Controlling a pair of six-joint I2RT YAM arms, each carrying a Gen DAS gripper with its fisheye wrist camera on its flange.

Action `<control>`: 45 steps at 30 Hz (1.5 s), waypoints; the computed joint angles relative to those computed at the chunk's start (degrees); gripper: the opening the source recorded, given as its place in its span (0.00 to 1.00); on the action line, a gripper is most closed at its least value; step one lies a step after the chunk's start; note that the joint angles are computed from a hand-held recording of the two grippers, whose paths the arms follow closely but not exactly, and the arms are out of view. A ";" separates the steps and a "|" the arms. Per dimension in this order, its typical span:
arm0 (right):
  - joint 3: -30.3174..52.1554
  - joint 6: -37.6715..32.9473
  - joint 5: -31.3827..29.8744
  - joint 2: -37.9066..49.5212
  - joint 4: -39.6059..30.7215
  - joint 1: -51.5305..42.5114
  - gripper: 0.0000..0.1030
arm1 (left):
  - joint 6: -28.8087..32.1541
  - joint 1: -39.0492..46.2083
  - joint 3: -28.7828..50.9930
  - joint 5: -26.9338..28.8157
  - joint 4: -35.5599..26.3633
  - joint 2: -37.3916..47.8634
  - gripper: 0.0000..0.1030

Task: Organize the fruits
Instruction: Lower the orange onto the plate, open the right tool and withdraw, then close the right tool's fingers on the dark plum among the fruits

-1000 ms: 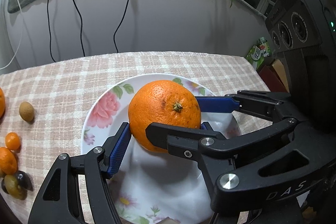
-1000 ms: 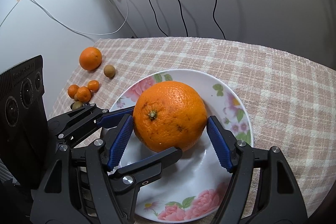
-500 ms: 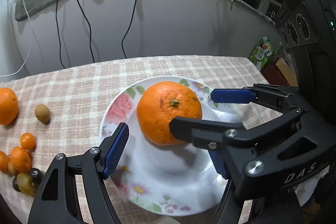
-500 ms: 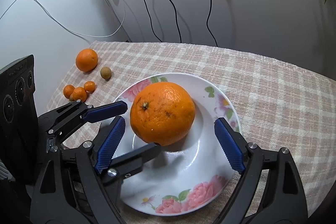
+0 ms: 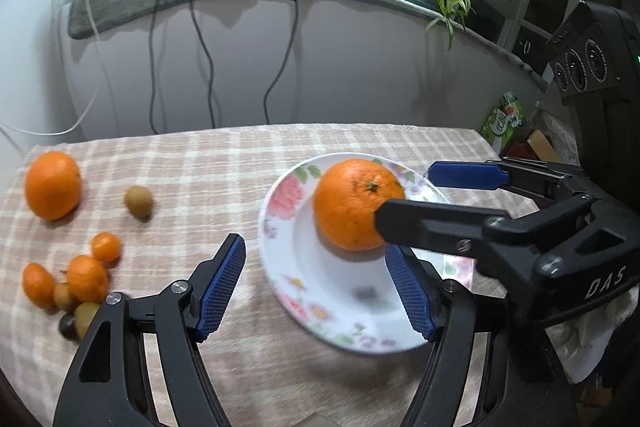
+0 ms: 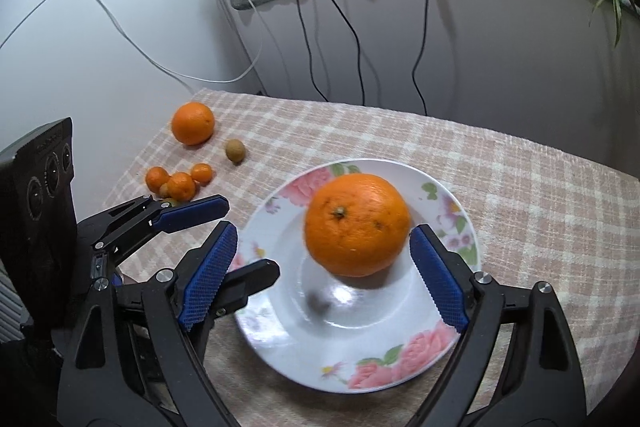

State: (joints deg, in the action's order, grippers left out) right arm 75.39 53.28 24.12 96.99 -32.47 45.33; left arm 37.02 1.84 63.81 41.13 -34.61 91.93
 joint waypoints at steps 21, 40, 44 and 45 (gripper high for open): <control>23.38 -8.02 -0.27 17.27 -4.80 4.16 0.88 | 3.30 17.84 12.51 0.51 -3.24 12.35 0.70; 50.69 -12.34 -9.49 39.04 -12.60 2.20 0.70 | 1.23 22.89 30.57 1.37 -11.12 28.16 0.49; 53.26 -12.03 -11.38 41.47 -13.43 1.55 0.60 | 1.28 22.46 33.09 1.25 -12.43 30.29 0.46; 54.01 -12.00 -11.50 42.08 -13.75 1.49 0.59 | 1.26 22.31 33.58 1.20 -12.68 30.70 0.46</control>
